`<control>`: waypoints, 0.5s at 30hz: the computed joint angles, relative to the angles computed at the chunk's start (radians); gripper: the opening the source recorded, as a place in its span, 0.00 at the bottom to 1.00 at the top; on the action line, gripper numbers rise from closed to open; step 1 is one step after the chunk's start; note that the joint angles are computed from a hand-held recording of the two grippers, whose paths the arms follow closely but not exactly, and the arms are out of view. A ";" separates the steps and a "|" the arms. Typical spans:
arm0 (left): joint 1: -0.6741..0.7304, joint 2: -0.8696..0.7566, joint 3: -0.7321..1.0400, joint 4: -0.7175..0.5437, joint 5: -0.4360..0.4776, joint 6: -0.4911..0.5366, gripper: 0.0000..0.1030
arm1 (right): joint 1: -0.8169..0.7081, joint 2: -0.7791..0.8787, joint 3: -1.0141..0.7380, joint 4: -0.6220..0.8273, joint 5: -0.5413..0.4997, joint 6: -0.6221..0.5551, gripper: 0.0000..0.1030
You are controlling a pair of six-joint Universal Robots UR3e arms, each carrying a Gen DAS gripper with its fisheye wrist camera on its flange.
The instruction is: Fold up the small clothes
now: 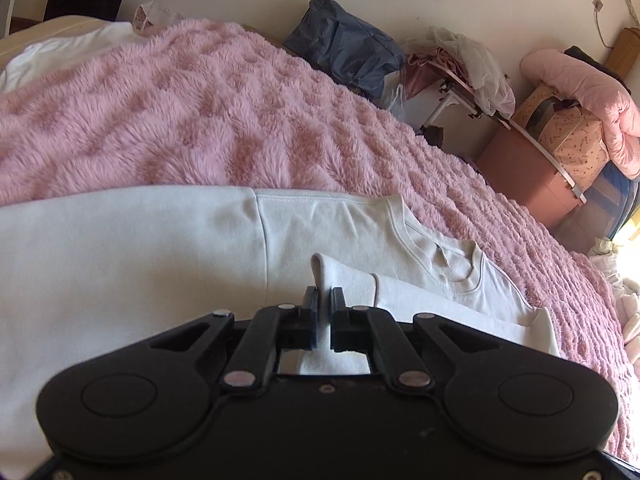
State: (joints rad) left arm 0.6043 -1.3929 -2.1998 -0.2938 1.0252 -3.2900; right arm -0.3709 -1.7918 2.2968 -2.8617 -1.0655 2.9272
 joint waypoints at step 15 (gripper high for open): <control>-0.047 0.100 -0.152 0.092 0.280 -0.085 0.00 | 0.083 0.153 -0.097 -0.219 -0.167 0.081 0.50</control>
State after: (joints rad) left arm 0.5577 -1.2928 -2.3518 -0.2017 1.3050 -3.3754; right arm -0.2874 -1.6386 2.1997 -3.0808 -1.2328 3.0086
